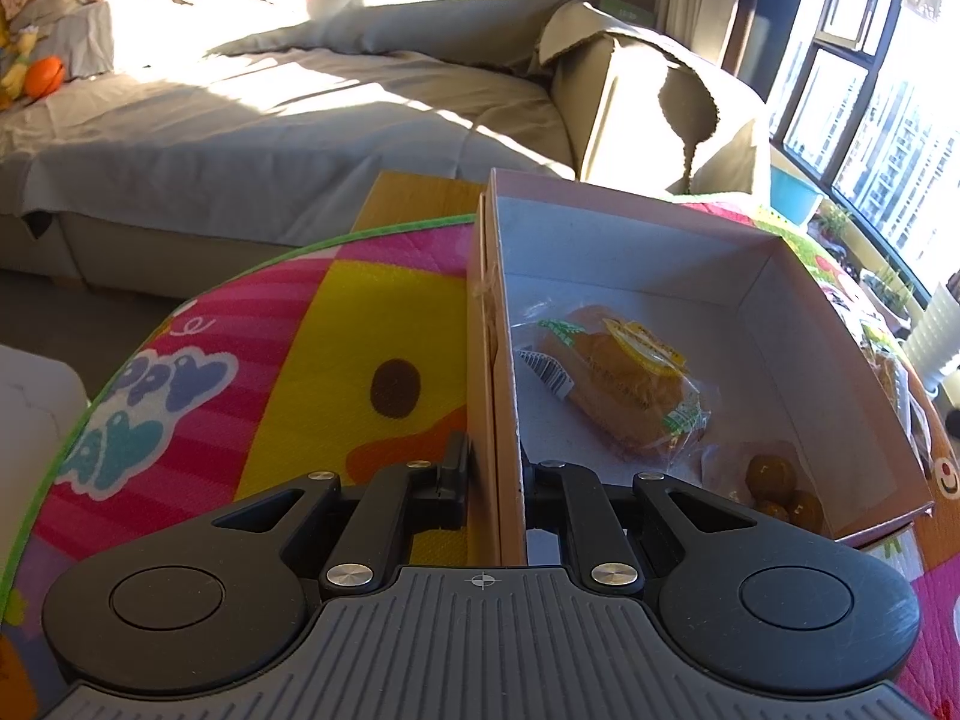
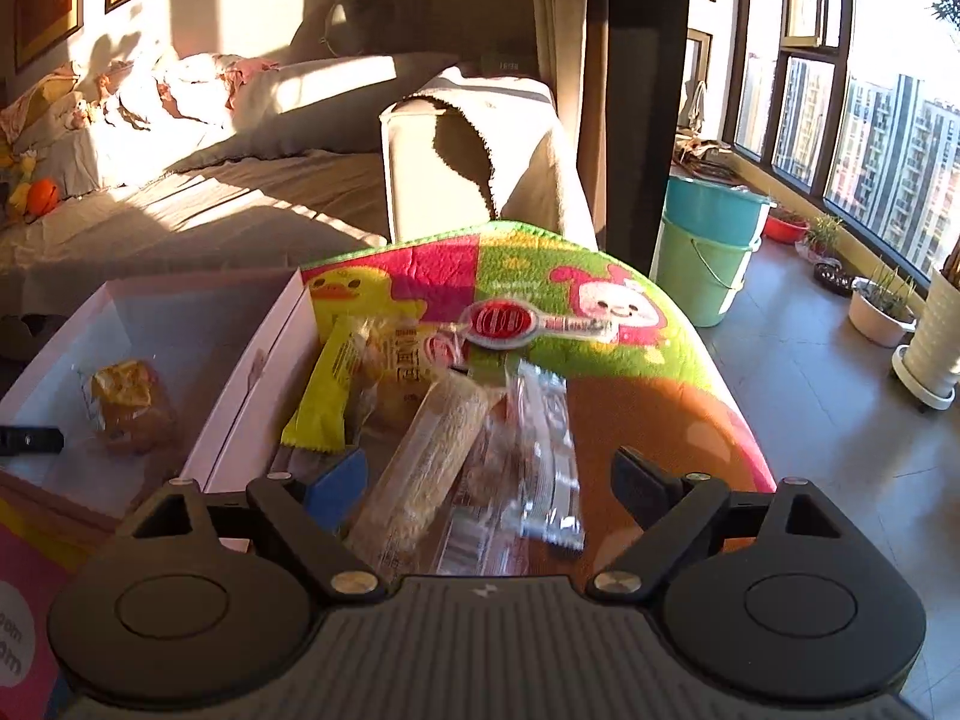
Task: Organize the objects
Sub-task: 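Grasp the red-and-white lollipop packet with the right tool and lift it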
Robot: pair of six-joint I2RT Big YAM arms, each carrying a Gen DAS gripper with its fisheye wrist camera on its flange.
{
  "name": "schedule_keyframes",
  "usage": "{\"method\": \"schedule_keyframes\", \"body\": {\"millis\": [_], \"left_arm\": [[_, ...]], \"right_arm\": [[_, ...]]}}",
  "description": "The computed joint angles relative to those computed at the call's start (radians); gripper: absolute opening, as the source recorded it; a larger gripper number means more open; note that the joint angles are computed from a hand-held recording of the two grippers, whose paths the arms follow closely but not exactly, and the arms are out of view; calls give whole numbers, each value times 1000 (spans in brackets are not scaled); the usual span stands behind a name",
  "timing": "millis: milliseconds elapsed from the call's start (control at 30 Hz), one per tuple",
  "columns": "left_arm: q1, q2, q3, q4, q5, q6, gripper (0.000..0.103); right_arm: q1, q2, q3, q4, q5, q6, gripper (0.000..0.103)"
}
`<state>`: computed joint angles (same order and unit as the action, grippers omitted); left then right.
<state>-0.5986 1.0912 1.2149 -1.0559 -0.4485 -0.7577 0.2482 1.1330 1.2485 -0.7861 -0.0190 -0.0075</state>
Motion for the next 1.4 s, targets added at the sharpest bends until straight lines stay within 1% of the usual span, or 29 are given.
{"method": "schedule_keyframes", "body": {"millis": [100,233,300,333,367,400,433,467,500,533,567,600,667,700,767,800,833,867,900,967,1000,1033,1133,1200,1267,1300,1333,1367,1400], "left_arm": [[-2,4,5,-8,-2,-7,13],[-6,12,16,-26,-6,-9,13],[-7,16,22,-35,-5,-10,13],[-8,17,25,-39,-6,-12,12],[-10,18,27,-43,-8,-13,12],[-12,19,29,-48,-11,-14,12],[-12,20,31,-51,-12,-15,12],[-12,20,32,-52,-12,-16,12],[-12,21,33,-52,-10,-18,12],[-10,20,32,-50,-8,-21,12],[-10,19,31,-50,-8,-24,12],[-9,18,29,-48,-9,-24,12],[-13,19,29,-49,-16,-18,12],[-14,17,28,-48,-15,-16,12],[-12,9,21,-40,-5,-12,13],[-11,5,18,-38,-1,-12,13],[-10,4,17,-35,1,-11,13],[-10,3,17,-35,1,-11,14],[-10,4,17,-36,0,-11,14],[-12,6,20,-42,-3,-14,14],[-13,9,23,-43,-4,-12,13],[-13,9,23,-44,-4,-10,14],[-12,8,24,-46,0,-10,14],[-17,11,28,-55,-5,-13,14],[-19,14,32,-60,-6,-14,14],[-19,14,33,-62,-5,-14,14],[-19,14,32,-61,-4,-14,14],[-20,14,32,-62,-5,-15,14],[-21,15,32,-62,-6,-15,14]], "right_arm": [[-39,135,134,15,-30,18,89],[-48,308,301,6,-3,47,89],[-50,391,376,-11,10,87,89],[-55,429,415,-28,9,115,85],[-61,466,453,-51,4,149,76],[-67,501,487,-75,-2,179,70],[-73,525,508,-92,-2,199,57],[-76,543,522,-106,6,212,52],[-77,556,528,-115,23,217,51],[-78,563,532,-130,38,213,51],[-82,568,535,-151,33,213,51],[-92,567,535,-177,11,224,51],[-112,538,505,-196,-51,247,51],[-130,513,481,-208,-118,251,51],[-170,469,442,-241,-287,262,52],[-187,446,417,-250,-354,263,52],[-197,422,391,-246,-387,258,52],[-198,394,363,-228,-381,244,53],[-193,364,332,-192,-351,215,53],[-168,322,284,-112,-249,119,61],[-155,316,276,-87,-209,80,62],[-147,321,279,-77,-193,51,62],[-119,362,310,-70,-164,-20,62],[-106,409,351,-113,-183,-65,62],[-96,441,372,-141,-181,-77,64],[-92,441,368,-135,-171,-71,63],[-89,437,362,-128,-154,-66,53],[-91,432,360,-130,-150,-62,35],[-102,428,361,-141,-173,-57,32]]}}
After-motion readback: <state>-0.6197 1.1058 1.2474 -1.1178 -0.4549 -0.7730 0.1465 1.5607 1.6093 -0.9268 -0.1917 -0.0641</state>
